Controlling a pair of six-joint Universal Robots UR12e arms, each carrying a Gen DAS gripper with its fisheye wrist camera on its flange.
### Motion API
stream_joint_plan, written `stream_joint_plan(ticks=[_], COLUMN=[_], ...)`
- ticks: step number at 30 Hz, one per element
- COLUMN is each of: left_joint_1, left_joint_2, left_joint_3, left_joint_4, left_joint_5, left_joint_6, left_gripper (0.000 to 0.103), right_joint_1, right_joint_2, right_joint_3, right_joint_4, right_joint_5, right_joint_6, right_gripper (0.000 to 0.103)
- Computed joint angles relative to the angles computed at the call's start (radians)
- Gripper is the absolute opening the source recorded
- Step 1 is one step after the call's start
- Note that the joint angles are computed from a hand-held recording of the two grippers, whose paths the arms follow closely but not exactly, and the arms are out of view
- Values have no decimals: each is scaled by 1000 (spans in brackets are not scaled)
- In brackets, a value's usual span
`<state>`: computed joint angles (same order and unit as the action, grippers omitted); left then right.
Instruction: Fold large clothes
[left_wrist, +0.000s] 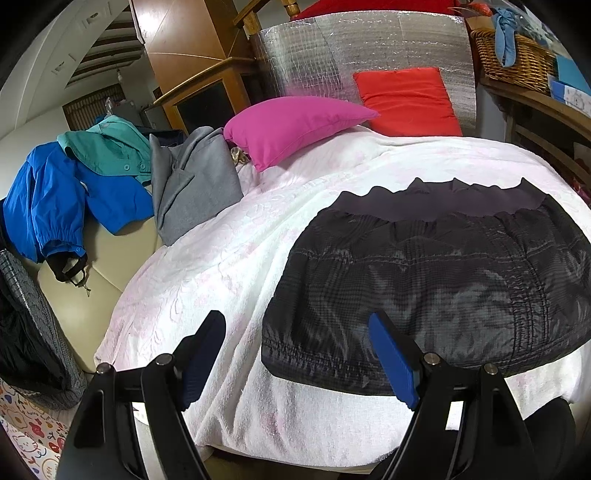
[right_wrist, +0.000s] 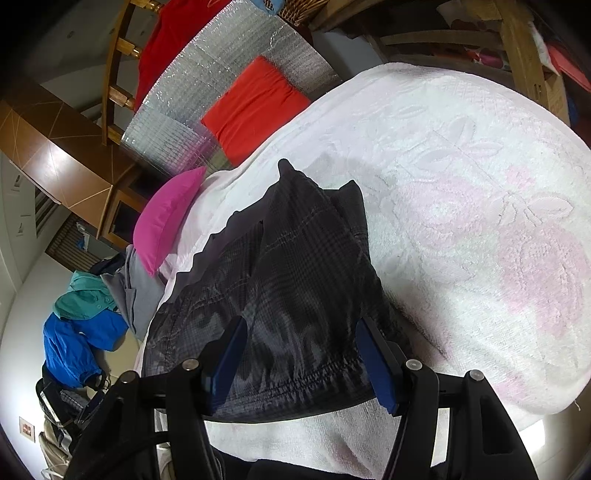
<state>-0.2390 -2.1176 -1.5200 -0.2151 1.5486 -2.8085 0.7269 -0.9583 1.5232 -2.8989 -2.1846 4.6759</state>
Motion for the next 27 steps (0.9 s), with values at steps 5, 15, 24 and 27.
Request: stream_joint_plan(ticks=[5,15,24,27], left_joint_1=[1,0,42,75], left_joint_2=[-2,-11,-74,-102], left_joint_3=[3,11,145,209], left_joint_4=[-7,-17,-236,-395], left_joint_5=[0,9,-8,-76], left_joint_6=[2,8,-9,-50], left_gripper=[80,80,80,80], right_joint_1=[-1,-4,-30,-31], right_joint_2=[1,5,6,19], right_joint_3=[-1,0,25,15], right_joint_4=[-2,1,-49,-50], right_joint_5=[3,12,54,57], right_joint_6=[5,11,9,-6], right_gripper=[65,65,71,73])
